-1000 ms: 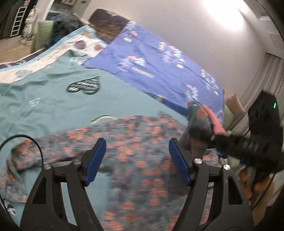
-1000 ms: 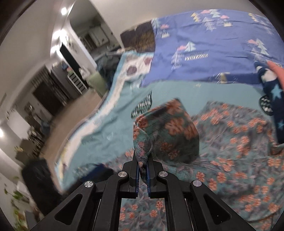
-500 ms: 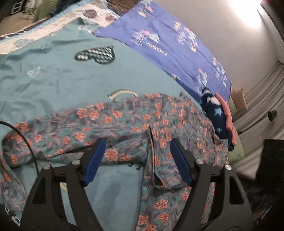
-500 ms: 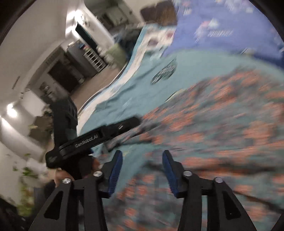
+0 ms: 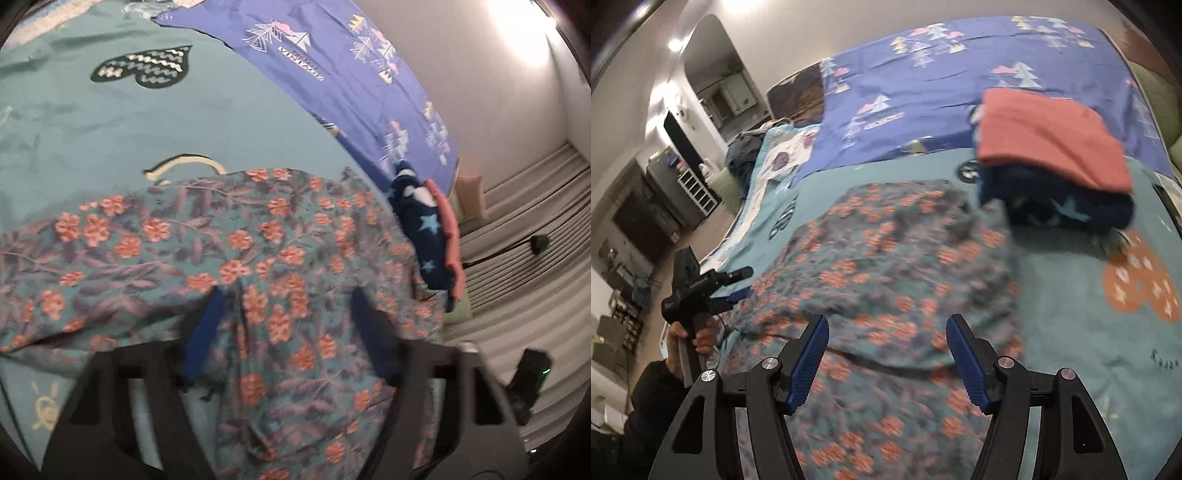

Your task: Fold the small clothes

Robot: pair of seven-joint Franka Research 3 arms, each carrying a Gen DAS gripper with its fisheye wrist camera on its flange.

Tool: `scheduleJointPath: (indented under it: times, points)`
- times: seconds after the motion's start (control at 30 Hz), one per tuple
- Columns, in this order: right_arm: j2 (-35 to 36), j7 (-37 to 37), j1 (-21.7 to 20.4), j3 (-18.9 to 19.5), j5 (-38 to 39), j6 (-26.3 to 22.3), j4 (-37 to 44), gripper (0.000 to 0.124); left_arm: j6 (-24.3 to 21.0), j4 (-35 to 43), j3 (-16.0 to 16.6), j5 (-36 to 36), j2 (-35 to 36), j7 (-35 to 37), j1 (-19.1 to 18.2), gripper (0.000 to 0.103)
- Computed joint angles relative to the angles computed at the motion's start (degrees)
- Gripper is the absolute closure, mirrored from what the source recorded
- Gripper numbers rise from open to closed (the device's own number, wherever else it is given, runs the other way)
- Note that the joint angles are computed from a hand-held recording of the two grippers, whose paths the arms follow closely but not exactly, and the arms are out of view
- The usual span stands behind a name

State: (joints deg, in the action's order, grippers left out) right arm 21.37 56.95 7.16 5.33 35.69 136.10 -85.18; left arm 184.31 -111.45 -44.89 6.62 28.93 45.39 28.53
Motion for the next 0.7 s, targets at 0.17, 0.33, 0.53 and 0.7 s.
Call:
scheduleJointPath:
  times: [0.17,0.33,0.53,0.7]
  points:
    - [-2.0,-0.9,-0.4,-0.4,-0.1,1.1,-3.3,0.056,-3.0,1.8,7.3,1.2,-2.1,-0.9,-7.0,0.069]
    - [-1.1,-1.5,-0.3,-0.4,-0.2,1.1,-2.8,0.056,-7.0,2.5,16.4,-0.2,-4.6,-1.1,-15.3,0.068]
    - [-0.1,-1.5,0.6,-0.5,-1.6,2.5,-2.1,0.056,-8.9,3.4,24.8,-0.6,-5.7,-0.2,-22.7,0.099]
    - [1.2,2.6,2.7,-2.5,-8.7,7.5,-1.8,0.056,1.0,1.0,24.8,-3.1,-7.1,0.0,-22.0,0.099]
